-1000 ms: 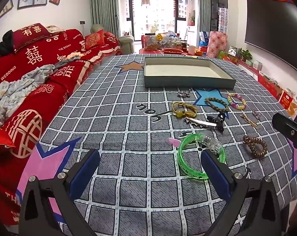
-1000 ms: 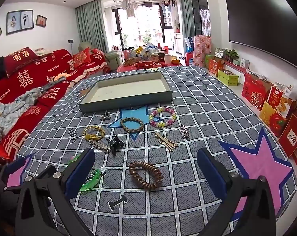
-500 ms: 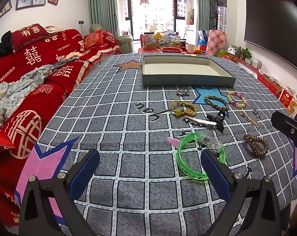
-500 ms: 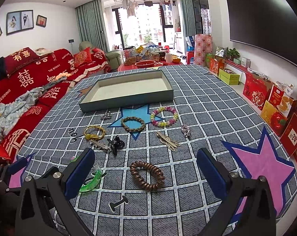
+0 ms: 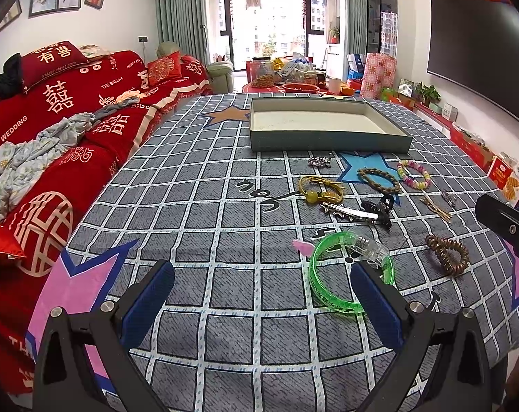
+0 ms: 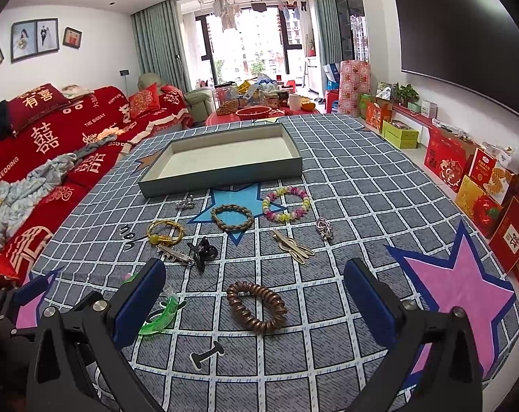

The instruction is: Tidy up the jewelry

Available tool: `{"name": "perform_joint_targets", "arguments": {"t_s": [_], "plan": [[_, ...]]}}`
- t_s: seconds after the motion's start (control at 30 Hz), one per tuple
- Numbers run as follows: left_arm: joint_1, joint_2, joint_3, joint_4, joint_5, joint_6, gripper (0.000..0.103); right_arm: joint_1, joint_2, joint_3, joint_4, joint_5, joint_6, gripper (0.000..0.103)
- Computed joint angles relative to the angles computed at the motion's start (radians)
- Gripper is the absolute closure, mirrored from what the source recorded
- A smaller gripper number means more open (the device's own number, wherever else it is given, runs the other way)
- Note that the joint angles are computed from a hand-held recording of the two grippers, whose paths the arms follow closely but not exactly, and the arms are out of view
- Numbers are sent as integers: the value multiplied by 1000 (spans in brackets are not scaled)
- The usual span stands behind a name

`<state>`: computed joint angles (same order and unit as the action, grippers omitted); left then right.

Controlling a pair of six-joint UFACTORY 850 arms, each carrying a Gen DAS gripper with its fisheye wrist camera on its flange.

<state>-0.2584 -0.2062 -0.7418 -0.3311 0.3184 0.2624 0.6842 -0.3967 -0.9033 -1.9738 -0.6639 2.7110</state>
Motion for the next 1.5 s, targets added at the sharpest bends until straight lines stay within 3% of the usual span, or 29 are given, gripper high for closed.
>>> {"name": "perform_joint_targets", "arguments": {"t_s": [1.5], "plan": [[-2, 12, 9, 1, -4, -17, 0, 5, 3, 2, -9, -4, 10, 0]]}}
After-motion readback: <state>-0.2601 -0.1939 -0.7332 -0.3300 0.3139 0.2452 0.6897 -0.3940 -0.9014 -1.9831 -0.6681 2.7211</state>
